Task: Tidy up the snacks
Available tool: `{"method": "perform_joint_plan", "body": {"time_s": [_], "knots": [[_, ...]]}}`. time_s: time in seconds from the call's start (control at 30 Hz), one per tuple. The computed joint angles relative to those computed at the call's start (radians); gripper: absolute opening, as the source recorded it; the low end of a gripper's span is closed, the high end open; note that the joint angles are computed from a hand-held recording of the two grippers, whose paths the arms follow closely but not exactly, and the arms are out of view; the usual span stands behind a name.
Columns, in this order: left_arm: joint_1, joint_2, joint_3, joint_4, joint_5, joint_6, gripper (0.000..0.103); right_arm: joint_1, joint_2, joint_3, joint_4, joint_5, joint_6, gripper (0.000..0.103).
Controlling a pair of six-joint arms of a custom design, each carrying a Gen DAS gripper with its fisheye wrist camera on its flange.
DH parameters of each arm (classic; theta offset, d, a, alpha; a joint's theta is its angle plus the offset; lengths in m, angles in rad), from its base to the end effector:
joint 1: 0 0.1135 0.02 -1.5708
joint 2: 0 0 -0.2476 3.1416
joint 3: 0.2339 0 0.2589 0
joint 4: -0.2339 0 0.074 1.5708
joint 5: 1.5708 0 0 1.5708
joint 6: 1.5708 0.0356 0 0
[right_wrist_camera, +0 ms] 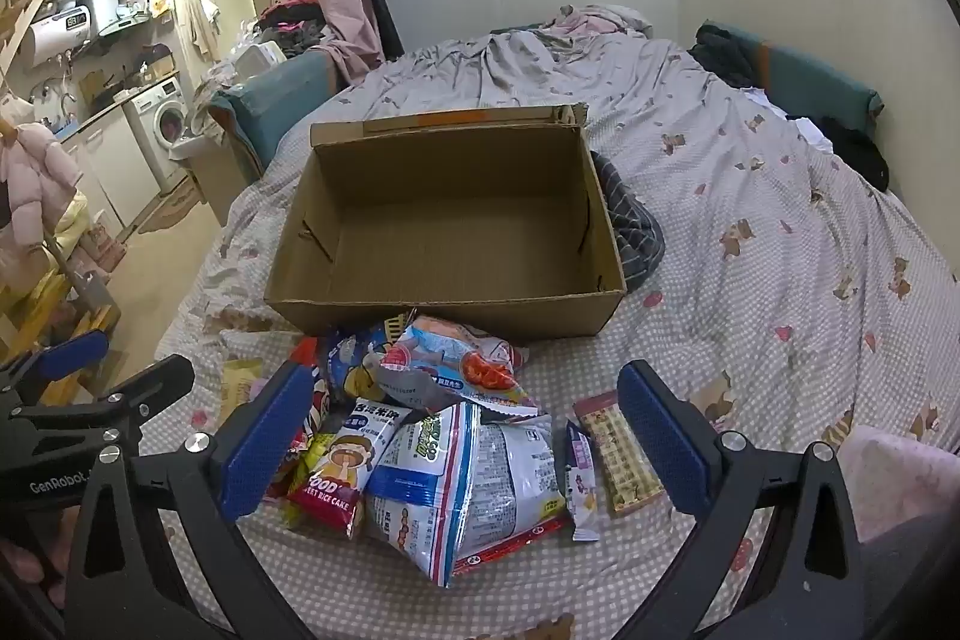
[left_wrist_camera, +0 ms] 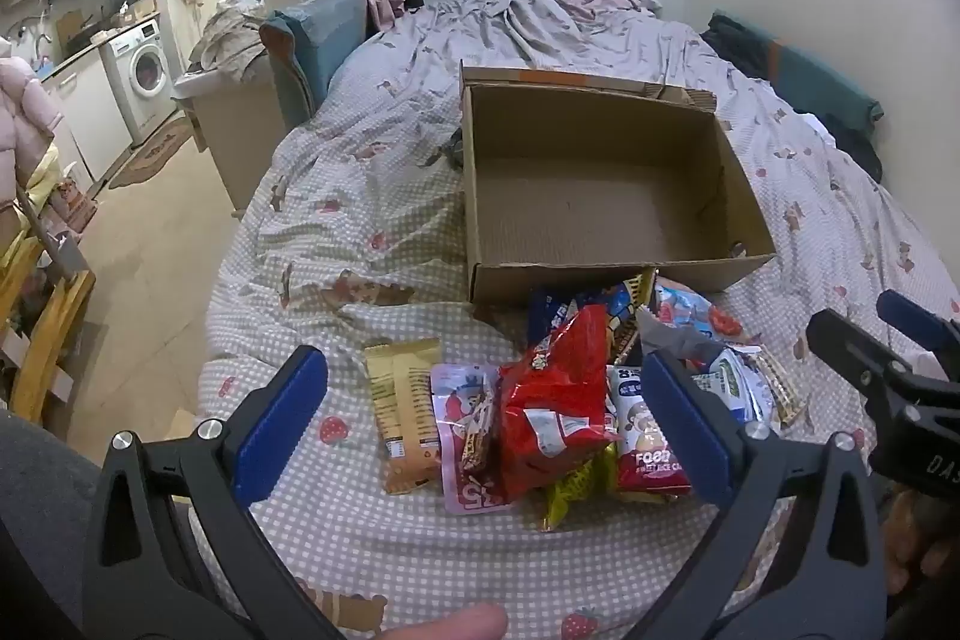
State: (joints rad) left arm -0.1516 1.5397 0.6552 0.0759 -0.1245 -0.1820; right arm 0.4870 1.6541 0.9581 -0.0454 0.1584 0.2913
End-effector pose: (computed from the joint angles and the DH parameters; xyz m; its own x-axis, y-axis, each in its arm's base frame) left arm 0.2911 -0.0400 0.1251 -0.7150 -0.0724 -0.6954 -0.0654 0.9972 -0.0366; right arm 0.3145 0.1602 0.1711 -0.6749 -0.0364 -0.7370 -0.1728 0.9788 0.1098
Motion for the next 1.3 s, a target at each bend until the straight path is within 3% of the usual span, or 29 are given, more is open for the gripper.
{"method": "perform_joint_plan", "body": {"time_s": [1.3], "knots": [[0.014, -0.015, 0.000, -0.003, 0.004, 0.024, 0.103, 0.010, 0.004, -0.007, 0.010, 0.018, -0.017, 0.103]]}}
